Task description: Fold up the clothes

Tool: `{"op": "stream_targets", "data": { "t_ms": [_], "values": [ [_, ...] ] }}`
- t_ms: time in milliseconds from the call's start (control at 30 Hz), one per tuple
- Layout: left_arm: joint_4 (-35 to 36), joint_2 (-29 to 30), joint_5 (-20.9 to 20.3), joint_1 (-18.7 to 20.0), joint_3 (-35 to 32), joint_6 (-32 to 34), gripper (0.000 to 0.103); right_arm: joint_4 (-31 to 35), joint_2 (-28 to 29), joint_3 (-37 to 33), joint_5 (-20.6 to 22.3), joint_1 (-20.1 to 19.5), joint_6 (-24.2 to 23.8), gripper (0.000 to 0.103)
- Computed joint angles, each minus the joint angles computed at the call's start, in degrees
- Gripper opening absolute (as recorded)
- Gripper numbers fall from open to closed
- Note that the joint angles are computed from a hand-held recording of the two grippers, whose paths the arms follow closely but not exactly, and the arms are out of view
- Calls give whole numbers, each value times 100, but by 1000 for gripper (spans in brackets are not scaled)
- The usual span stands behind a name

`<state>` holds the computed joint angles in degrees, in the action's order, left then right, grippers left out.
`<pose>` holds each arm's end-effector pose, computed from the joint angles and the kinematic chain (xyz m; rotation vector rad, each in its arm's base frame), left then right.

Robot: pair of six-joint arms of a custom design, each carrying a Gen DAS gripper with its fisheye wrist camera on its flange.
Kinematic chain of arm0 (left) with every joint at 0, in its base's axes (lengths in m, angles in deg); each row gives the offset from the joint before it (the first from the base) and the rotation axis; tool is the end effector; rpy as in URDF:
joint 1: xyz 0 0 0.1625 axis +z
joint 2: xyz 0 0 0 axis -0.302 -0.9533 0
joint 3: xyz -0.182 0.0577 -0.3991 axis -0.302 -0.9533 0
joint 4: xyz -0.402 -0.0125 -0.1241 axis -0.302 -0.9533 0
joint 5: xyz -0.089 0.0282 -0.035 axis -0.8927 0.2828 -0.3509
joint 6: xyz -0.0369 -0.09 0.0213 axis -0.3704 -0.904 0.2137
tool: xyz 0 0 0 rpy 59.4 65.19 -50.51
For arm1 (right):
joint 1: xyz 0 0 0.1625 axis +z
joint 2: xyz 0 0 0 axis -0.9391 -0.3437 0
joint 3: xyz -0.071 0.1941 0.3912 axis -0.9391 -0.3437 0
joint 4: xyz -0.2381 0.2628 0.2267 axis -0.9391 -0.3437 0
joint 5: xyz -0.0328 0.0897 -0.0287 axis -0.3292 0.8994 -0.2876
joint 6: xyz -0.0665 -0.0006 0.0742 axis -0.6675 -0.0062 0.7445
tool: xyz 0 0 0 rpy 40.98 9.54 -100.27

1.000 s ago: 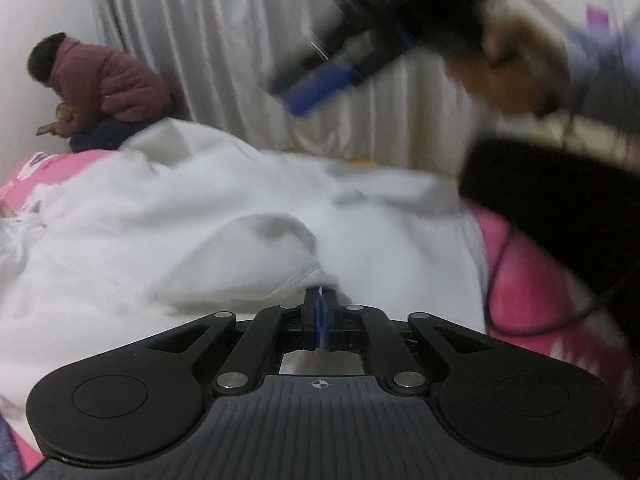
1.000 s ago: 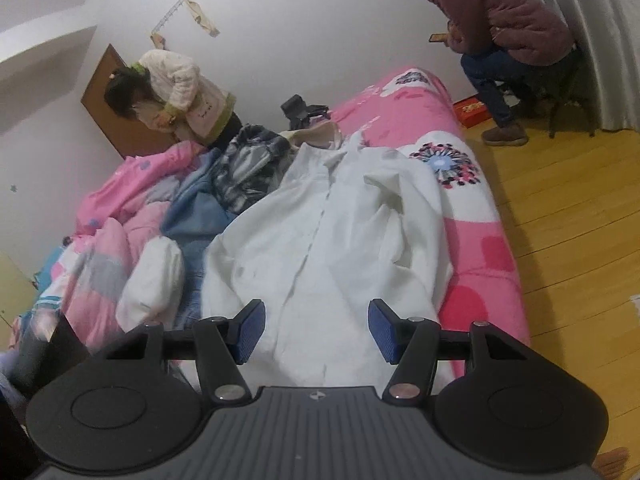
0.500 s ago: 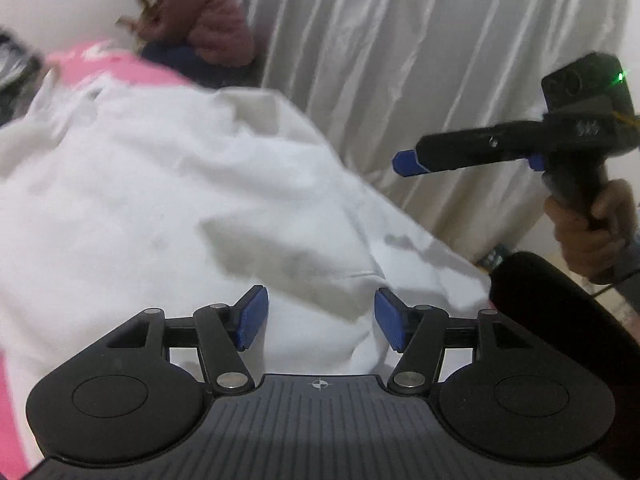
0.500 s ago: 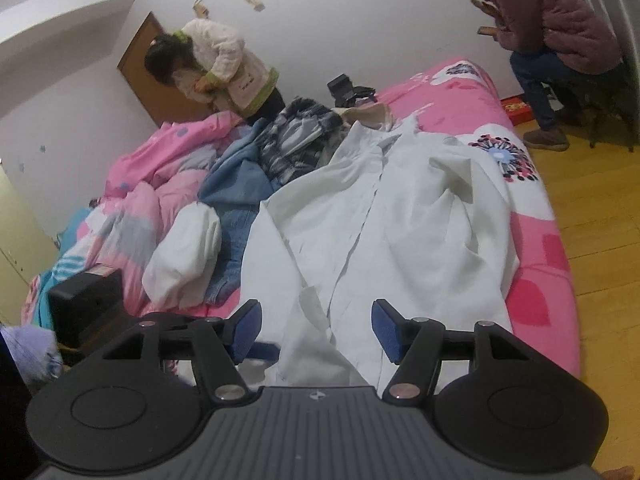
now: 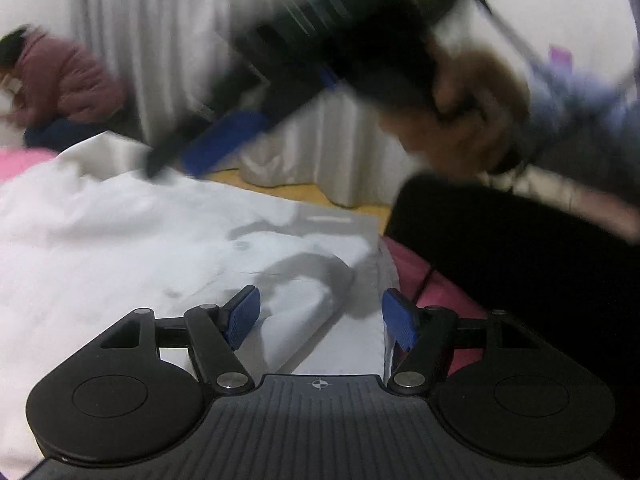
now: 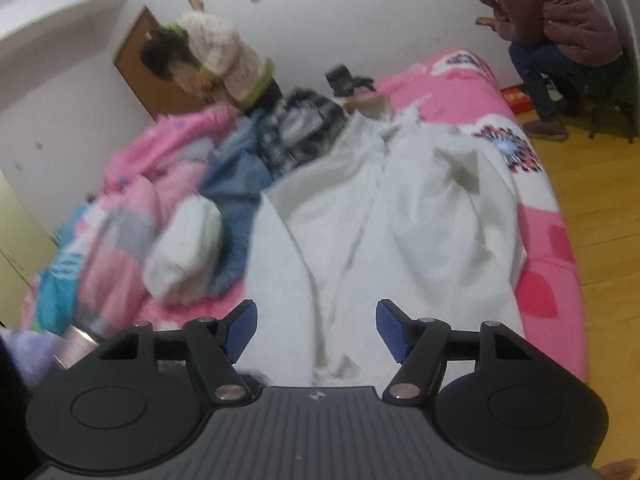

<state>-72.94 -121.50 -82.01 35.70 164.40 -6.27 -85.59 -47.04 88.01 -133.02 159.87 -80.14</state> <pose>-0.4679 -0.3312 0.1095 1.5523 2.4613 -0.5291 0.1469 -0.3857 0.4955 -0.8369 2.9184 -0.7837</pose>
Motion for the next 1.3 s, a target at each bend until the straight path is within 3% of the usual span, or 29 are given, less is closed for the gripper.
{"op": "stream_targets", "data": {
  "t_ms": [67, 167, 267, 367, 533, 667, 700, 733, 767, 900, 1033, 1100, 1167, 1300],
  "values": [
    [69, -319, 122, 0, 95, -438, 68, 66, -43, 16, -86, -45, 45, 69],
    [418, -688, 721, -15, 206, -853, 68, 326, -127, -32, -116, -164, 30, 69],
    [851, -670, 1130, 144, 19, -339, 68, 815, -93, -151, -331, -103, -131, 69],
    [1502, -599, 639, 481, -411, 259, 68, 1223, -59, -212, -575, 18, -311, 69],
    [2142, -310, 293, 676, -1038, 2228, 69, 1624, -81, -257, -832, 140, -371, 69],
    [4003, 175, -350, 994, -2158, 2888, 72, 1750, -159, -279, -773, 87, -66, 69],
    [4401, 280, -505, 1069, -2415, 2838, 65, 1752, -170, -280, -732, 72, -30, 69],
    [4798, 391, -661, 1142, -2678, 2784, 51, 1764, -187, -279, -675, 49, -16, 69],
    [5286, 519, -958, 1218, -2990, 2744, 3, 1758, -198, -275, -650, 52, 7, 69],
    [6339, 621, -1319, 1149, -3580, 2809, 0, 1740, -187, -279, -563, 98, 60, 69],
    [7121, 838, -2135, 1265, -4261, 2415, 0, 1997, -187, -354, -372, 137, -80, 69],
    [7153, 807, -2461, 1327, -4391, 2329, 0, 2145, -191, -395, -301, 190, -217, 69],
    [6723, 752, -2316, 1351, -4387, 2157, 0, 2164, -210, -400, -235, 218, -290, 69],
    [6038, 881, -1556, 1528, -4526, 1927, 0, 1739, -134, -354, -355, 269, -250, 70]
  ]
}}
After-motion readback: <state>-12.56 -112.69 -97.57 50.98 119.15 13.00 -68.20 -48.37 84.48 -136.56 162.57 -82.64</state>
